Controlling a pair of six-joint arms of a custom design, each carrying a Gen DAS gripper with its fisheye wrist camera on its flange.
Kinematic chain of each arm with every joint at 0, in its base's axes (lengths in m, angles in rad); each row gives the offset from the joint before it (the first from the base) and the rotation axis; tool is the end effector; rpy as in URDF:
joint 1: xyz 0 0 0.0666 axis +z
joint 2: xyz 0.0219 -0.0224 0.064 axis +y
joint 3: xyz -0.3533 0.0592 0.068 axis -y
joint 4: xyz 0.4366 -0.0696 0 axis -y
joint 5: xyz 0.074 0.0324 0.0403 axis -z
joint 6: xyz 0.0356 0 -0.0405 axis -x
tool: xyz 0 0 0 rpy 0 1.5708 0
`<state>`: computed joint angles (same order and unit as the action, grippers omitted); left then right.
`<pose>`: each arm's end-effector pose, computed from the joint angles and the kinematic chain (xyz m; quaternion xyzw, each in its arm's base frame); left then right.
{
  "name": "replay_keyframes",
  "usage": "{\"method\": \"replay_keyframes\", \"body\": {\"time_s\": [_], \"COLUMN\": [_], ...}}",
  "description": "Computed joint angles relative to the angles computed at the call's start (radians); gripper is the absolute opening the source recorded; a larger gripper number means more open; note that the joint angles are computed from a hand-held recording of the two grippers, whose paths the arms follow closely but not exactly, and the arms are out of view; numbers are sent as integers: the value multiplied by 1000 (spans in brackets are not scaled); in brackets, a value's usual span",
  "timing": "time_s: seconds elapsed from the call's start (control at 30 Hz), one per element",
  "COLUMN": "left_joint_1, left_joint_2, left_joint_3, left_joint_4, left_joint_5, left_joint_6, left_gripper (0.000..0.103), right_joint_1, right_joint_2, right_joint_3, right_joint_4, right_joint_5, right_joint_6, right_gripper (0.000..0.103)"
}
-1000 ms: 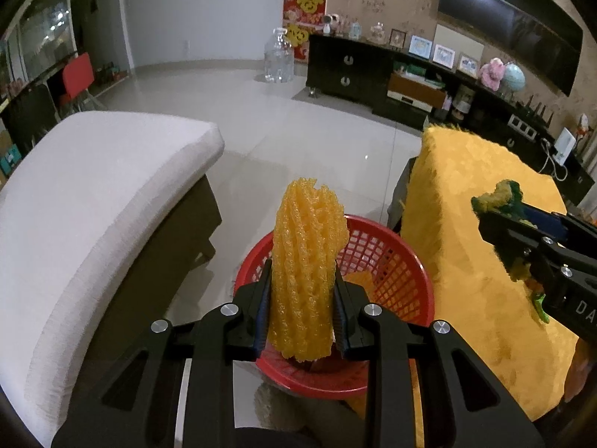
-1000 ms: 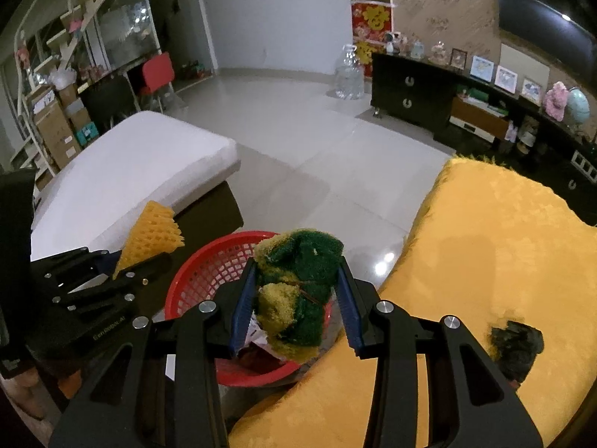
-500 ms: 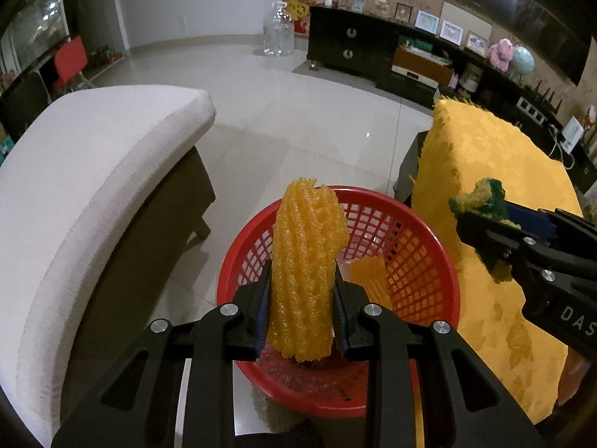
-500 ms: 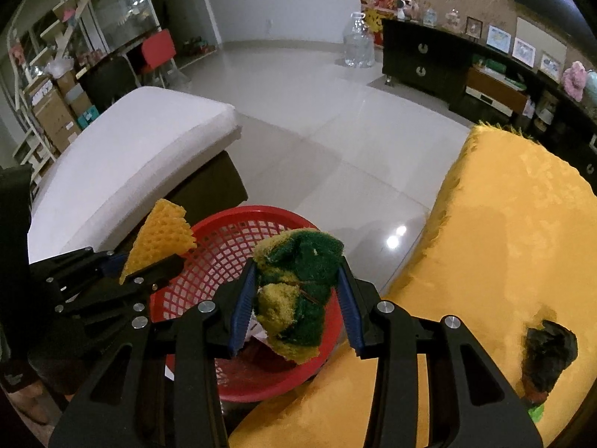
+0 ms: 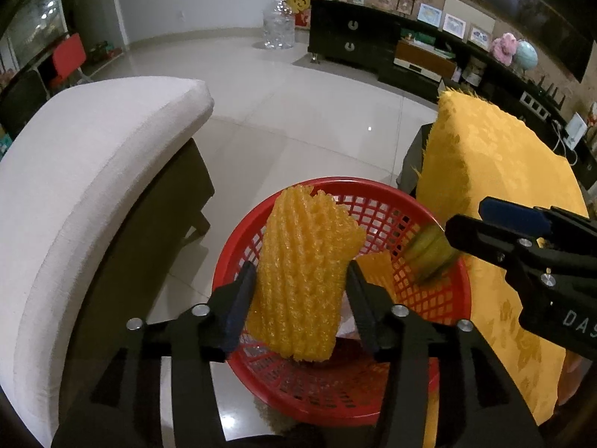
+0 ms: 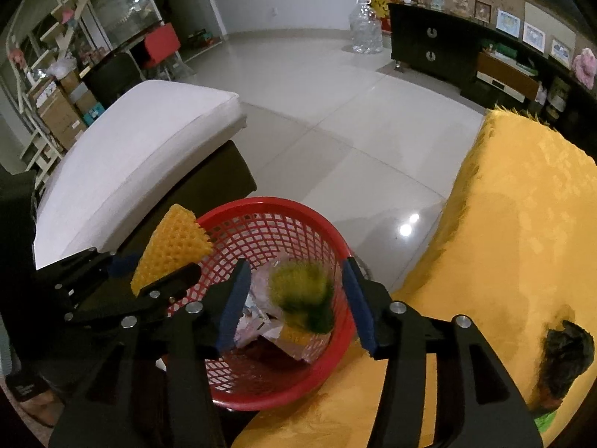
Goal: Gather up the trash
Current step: 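Open both tools to drop the foam net and sponge into the wastebasket, then move both tools back to the black bag and green packet on the table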
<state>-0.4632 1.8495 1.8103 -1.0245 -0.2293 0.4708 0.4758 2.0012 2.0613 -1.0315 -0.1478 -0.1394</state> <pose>0.6058 -0.2940 0.3394 -0.0323 0.9616 -0.0133 0.2724 0.6452 0.3379 0.3592 -0.1810 0.9357 0.1564 0.2592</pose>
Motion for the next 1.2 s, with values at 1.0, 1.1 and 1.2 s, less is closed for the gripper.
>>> {"method": "replay_keyframes", "body": {"time_s": [1.0,1.1,1.2], "left_joint_1": [-65,-80,-96], "left_joint_2": [-171,-169,-159], "left_joint_3": [-96,-86,-70], "left_joint_4": [94,96,94], "left_joint_5": [-167,-169,-168], "left_joint_6": [-38,-49,-58], "left_gripper": [84,84,84], "right_joint_1": [-28,-37,-47], "right_joint_2": [-415,-450,-483], "right_joint_3": [-477,-515,-550], "right_joint_4": [241,251,255], "right_joint_5": [219,235,254], "right_joint_6": [-20,-30,-42], "right_gripper": [69,70,70]}}
